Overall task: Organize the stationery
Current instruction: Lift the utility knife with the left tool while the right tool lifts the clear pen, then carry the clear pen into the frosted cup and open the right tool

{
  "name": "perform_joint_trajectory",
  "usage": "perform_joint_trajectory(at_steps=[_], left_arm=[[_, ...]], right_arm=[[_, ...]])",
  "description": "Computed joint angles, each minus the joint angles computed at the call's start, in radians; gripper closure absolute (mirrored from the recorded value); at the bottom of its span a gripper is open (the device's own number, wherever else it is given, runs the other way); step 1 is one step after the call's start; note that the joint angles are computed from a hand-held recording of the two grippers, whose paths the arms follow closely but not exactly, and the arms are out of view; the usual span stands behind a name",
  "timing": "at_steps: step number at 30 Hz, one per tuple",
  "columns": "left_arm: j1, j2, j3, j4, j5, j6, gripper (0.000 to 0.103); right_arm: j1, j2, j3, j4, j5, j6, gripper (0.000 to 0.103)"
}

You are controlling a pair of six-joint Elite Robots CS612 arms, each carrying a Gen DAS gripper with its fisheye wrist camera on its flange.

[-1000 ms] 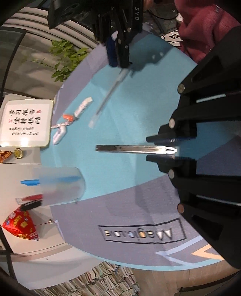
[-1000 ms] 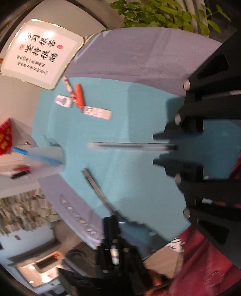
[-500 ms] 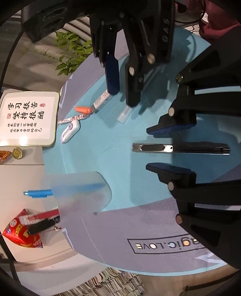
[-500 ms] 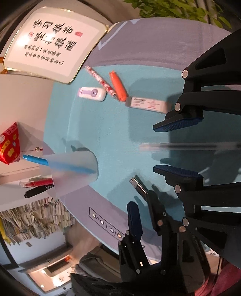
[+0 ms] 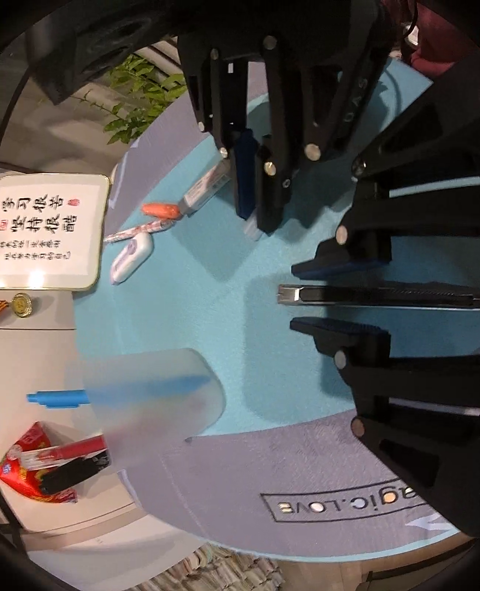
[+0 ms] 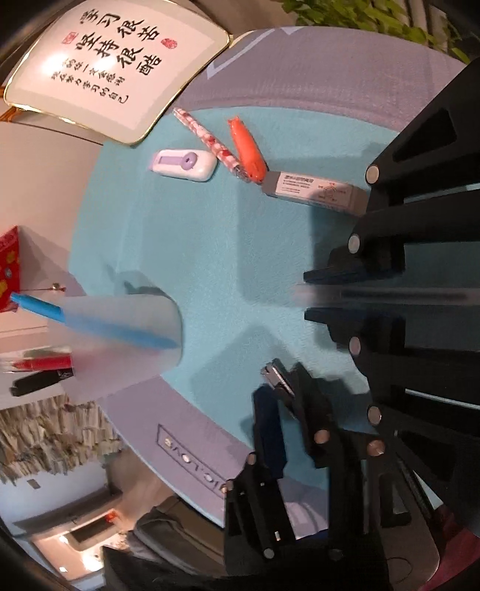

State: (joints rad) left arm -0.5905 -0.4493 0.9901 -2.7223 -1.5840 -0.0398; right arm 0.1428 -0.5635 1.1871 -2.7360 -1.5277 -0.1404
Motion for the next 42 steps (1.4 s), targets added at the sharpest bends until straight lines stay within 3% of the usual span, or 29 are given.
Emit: perform_joint_trajectory(at_steps=[2, 7, 18, 25, 35, 42], left_arm=[[-0.001, 0.001, -0.001, -0.002, 0.003, 0.001, 0.094], [0.000, -0.005, 0.007, -0.015, 0.012, -0.020, 0.094], [0.003, -0.080, 0.128, -0.220, 0.022, -0.052, 0.094], [0.005, -0.121, 0.194, -0.343, 0.058, -0.079, 0.094], [0.010, -0.150, 0.245, -0.430, 0.097, -0.126, 0.094], [0.014, -0.165, 0.277, -0.470, 0.120, -0.143, 0.094]], right_arm=[[-0.002, 0.000, 0.000, 0.002, 0.004, 0.006, 0.090], [-0.010, -0.022, 0.036, -0.057, 0.030, 0.054, 0.090], [-0.016, -0.107, 0.161, -0.278, 0.052, 0.093, 0.090], [-0.007, -0.127, 0.183, -0.371, 0.050, 0.111, 0.090], [0.012, -0.130, 0.129, -0.467, 0.033, 0.123, 0.090], [0.037, -0.066, -0.029, -0.492, 0.006, 0.110, 0.090]])
